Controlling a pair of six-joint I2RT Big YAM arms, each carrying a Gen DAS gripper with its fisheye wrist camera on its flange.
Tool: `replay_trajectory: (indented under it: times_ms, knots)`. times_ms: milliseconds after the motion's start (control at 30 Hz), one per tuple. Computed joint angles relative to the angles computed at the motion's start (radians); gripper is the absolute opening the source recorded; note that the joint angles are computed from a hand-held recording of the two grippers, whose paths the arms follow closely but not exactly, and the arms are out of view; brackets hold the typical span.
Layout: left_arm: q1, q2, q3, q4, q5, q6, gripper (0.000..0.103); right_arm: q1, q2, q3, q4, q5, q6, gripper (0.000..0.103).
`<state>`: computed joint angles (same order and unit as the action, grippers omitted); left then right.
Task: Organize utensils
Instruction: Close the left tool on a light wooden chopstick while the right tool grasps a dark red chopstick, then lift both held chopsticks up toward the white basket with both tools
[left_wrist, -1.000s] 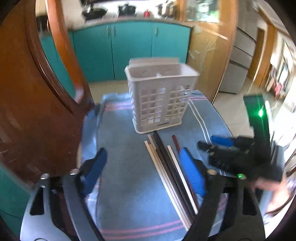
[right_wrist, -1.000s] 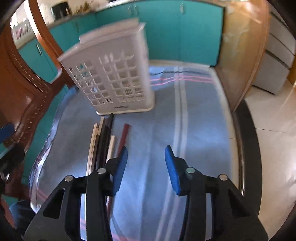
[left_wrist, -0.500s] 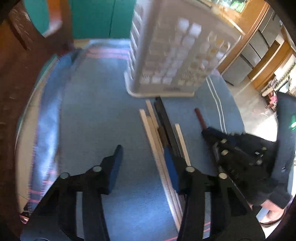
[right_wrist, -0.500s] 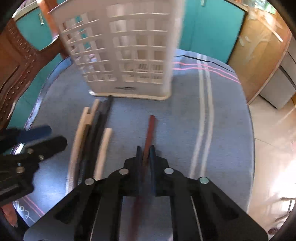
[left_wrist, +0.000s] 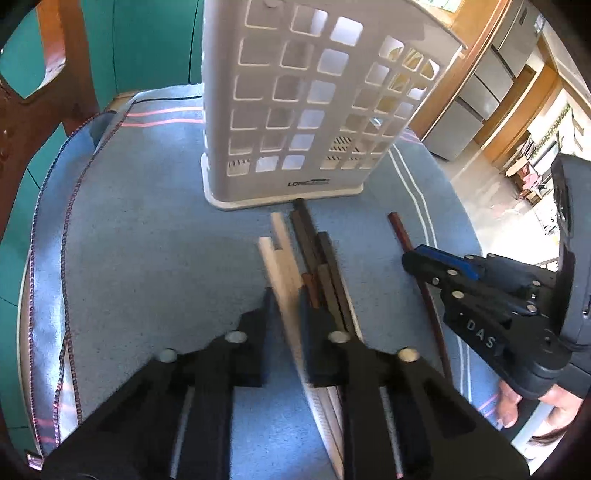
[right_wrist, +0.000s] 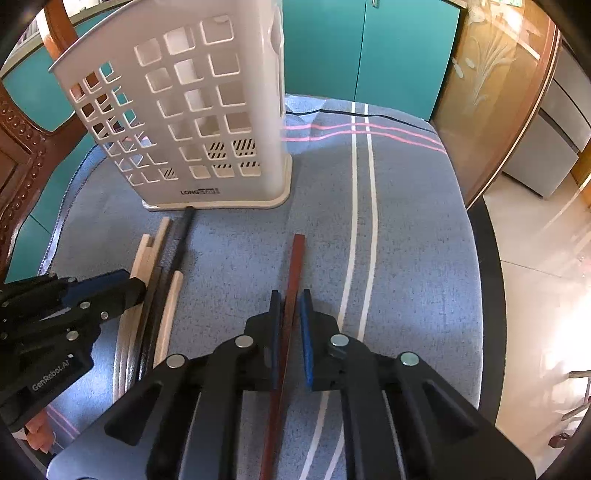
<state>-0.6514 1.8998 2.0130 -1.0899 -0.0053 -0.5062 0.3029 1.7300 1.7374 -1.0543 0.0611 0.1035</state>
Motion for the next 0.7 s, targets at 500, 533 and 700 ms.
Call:
replay_trajectory:
  times_ms: [500, 533, 700]
  knots:
    - [0.0, 0.075, 0.136, -0.156, -0.185, 0.025, 0.012, -0.002, 0.04, 0.045, -0.004, 0.034, -0.029, 0.04]
    - [-0.003, 0.083, 0.15, -0.168, -0.195, 0.028, 0.012, 0.004, 0.043, 0.046, -0.009, 0.044, -0.039, 0.04]
    - [-0.021, 0.145, 0.25, -0.229, -0.237, 0.027, 0.016, 0.015, 0.054, 0.051, -0.001, 0.047, -0.079, 0.033]
